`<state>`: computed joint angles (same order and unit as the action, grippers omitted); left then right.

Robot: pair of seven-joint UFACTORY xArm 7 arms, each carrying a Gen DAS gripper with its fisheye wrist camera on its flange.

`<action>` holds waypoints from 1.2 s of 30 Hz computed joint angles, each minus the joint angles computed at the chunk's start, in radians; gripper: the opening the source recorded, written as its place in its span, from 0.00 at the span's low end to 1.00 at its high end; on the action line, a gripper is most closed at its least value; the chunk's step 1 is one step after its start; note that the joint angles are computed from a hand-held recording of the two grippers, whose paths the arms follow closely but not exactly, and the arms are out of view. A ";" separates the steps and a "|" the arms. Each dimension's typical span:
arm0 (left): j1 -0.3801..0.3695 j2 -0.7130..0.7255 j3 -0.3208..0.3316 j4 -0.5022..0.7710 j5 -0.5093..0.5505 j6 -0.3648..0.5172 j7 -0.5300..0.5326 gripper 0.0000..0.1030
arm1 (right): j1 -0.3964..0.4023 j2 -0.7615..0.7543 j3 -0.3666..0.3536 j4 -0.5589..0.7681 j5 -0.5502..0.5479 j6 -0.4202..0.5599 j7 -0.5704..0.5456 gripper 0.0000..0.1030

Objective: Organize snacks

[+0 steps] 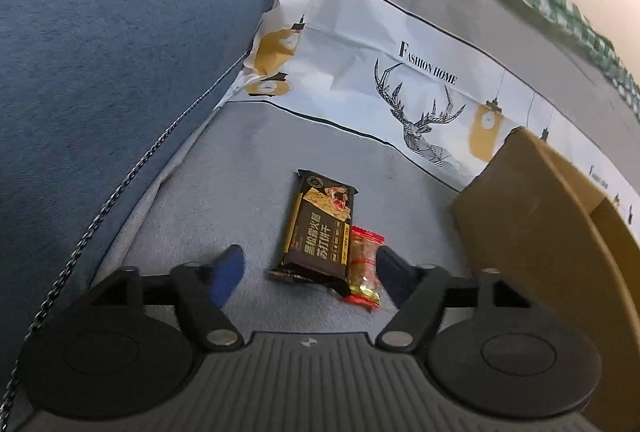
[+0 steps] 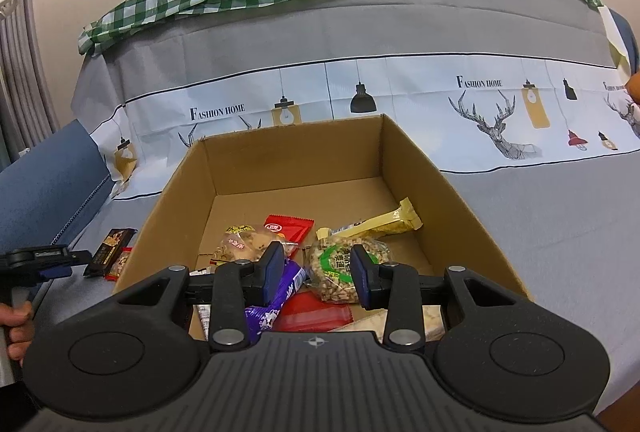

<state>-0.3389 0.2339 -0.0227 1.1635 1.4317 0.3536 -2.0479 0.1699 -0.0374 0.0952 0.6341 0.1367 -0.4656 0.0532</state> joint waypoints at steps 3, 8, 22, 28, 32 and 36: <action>-0.002 0.032 0.003 0.027 0.003 -0.001 0.023 0.80 | 0.004 0.009 0.010 0.012 0.043 0.006 -0.037 0.37; -0.021 0.081 0.017 0.072 -0.029 0.008 0.092 0.79 | 0.023 0.018 0.026 0.026 0.144 0.007 -0.126 0.38; -0.037 -0.001 0.038 -0.007 -0.111 0.029 0.106 0.46 | 0.089 0.045 0.042 0.070 0.404 -0.010 -0.377 0.38; 0.003 -0.110 -0.043 -0.093 -0.416 0.076 0.353 0.32 | 0.112 0.052 0.043 0.068 0.422 -0.065 -0.394 0.38; 0.003 -0.151 -0.081 -0.123 -0.606 0.127 0.553 0.29 | 0.124 0.047 0.047 0.075 0.394 -0.056 -0.365 0.37; 0.009 -0.209 -0.088 -0.186 -0.600 0.099 0.525 0.44 | 0.116 0.032 0.042 0.091 0.189 0.034 -0.118 0.25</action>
<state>-0.3295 0.0247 -0.1102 0.9776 0.8313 0.4524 -1.5227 0.2861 -0.0056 0.1371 0.7255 0.3255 -0.4313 -0.0646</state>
